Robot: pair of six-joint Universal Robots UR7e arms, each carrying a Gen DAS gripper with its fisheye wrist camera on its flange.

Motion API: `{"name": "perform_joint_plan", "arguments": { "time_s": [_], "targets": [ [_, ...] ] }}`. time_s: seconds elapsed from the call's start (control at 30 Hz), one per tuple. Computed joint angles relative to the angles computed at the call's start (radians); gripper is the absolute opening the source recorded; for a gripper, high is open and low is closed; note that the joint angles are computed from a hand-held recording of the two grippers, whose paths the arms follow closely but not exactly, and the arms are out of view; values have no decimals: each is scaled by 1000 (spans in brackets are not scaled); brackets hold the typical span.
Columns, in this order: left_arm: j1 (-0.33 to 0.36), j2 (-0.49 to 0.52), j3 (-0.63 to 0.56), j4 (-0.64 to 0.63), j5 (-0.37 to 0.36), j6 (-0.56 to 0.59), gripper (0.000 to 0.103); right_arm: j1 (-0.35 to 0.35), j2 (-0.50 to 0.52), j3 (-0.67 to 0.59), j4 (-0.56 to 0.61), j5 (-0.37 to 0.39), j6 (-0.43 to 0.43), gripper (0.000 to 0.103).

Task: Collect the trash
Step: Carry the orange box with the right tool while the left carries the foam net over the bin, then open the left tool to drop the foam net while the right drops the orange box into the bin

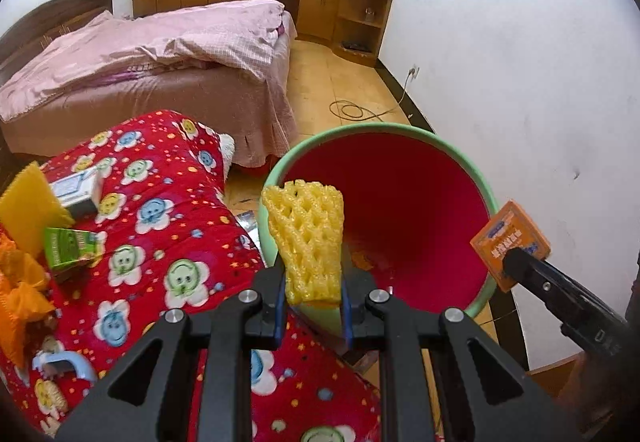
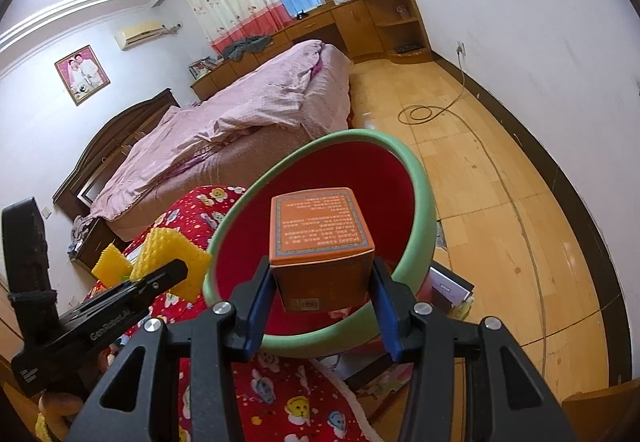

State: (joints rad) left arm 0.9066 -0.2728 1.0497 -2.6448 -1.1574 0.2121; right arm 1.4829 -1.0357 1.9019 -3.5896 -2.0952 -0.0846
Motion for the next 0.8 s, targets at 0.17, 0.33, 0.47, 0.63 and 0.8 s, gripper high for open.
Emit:
{"name": "perform_joint_plan", "arguments": {
  "time_s": [0.17, 0.33, 0.47, 0.63, 0.8],
  "targets": [
    [3, 28, -34, 26, 2, 7, 20, -15, 0, -4, 6, 4, 8, 49],
    [5, 45, -52, 37, 5, 14, 20, -23, 5, -13, 15, 3, 16, 49],
    [6, 54, -63, 43, 6, 20, 20, -26, 9, -21, 22, 5, 21, 49],
    [4, 61, -70, 42, 16, 16, 20, -30, 13, -24, 25, 6, 23, 49],
    [6, 65, -89, 68, 18, -3, 30, -27, 12, -23, 26, 4, 23, 49]
  ]
}}
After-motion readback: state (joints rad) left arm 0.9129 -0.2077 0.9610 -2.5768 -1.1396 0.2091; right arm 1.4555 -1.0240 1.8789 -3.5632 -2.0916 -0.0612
